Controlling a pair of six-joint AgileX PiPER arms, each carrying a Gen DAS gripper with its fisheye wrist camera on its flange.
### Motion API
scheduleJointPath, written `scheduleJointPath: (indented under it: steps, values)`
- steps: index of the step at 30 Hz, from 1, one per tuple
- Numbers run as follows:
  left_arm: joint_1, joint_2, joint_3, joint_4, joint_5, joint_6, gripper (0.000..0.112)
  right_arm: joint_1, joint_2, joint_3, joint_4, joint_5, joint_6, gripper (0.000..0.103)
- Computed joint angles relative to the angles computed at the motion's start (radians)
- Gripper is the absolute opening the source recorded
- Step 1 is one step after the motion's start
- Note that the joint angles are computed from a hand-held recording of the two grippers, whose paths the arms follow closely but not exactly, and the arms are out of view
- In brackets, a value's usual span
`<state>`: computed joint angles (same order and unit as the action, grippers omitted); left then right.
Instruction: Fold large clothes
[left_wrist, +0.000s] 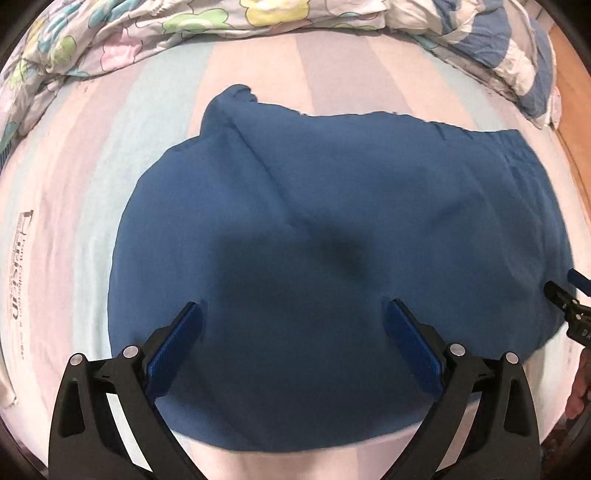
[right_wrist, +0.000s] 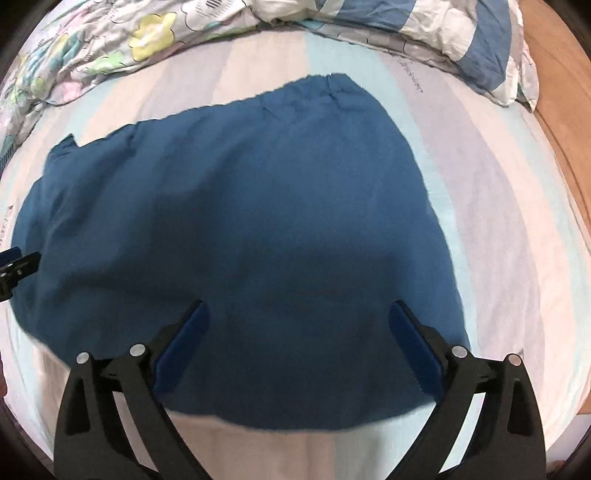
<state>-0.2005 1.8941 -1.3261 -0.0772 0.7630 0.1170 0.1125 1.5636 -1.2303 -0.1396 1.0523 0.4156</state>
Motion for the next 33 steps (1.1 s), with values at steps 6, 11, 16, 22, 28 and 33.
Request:
scheduleJointPath:
  steps: [6,11,16,22,28,33]
  values:
    - [0.001,-0.096,0.113,-0.025,-0.029,0.036,0.097,0.054,-0.095,0.072,0.018,0.008,0.017,0.094]
    - [0.014,-0.061,0.143,-0.032,-0.062,0.040,0.097,0.058,-0.071,0.130,0.029,-0.029,0.033,0.094]
    - [0.025,-0.041,0.164,-0.030,-0.100,0.054,0.097,0.047,-0.064,0.165,0.038,-0.066,0.029,0.095]
    - [0.034,-0.020,0.184,-0.033,-0.139,0.069,0.098,0.004,-0.035,0.167,0.043,-0.084,-0.005,0.095]
    - [0.017,-0.050,0.135,-0.050,-0.087,0.057,0.097,-0.019,-0.052,0.154,0.023,-0.065,0.000,0.095]
    - [-0.050,-0.050,-0.002,-0.099,-0.010,0.078,0.097,-0.088,-0.095,0.148,0.048,-0.028,-0.016,0.095]
